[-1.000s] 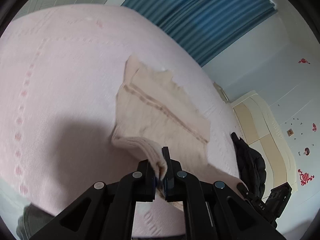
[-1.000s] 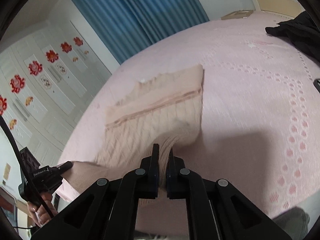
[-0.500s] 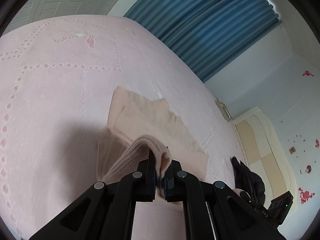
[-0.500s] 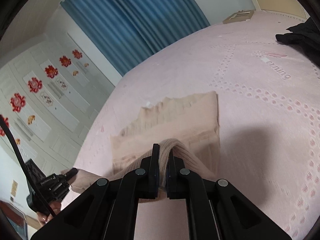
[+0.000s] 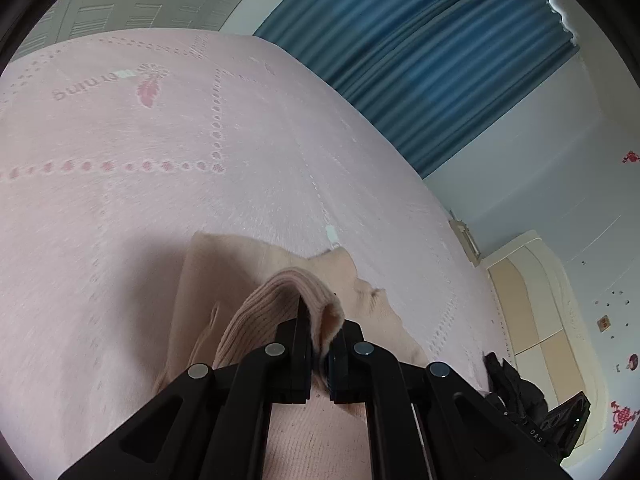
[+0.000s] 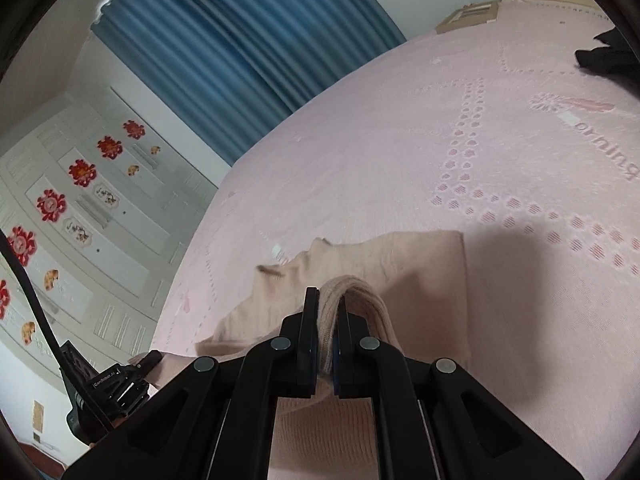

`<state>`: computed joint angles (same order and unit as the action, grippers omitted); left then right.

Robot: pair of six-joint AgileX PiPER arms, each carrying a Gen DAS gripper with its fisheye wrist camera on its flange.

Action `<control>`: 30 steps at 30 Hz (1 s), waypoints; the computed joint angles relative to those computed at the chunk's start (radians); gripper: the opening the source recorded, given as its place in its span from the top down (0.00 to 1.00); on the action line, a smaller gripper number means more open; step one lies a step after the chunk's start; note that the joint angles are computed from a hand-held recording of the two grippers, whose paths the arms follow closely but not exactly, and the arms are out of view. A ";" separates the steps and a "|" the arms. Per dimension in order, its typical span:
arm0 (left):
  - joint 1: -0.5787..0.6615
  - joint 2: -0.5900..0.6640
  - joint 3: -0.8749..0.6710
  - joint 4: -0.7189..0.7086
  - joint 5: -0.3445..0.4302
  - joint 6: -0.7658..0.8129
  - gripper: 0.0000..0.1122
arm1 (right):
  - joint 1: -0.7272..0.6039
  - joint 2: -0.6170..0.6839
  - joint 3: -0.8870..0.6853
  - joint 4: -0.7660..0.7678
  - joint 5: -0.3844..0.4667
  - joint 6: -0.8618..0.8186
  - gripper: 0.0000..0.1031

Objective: Fold small clothes
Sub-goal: 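Lift the held hem with both tools and fold it toward the collar, then open both tools to release the folded sweater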

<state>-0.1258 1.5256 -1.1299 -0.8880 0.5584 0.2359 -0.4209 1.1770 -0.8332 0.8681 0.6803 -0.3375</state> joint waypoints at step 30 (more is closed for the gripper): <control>-0.001 -0.385 0.445 0.186 -0.020 0.030 0.54 | 0.153 -0.396 0.315 -0.468 0.034 0.257 0.68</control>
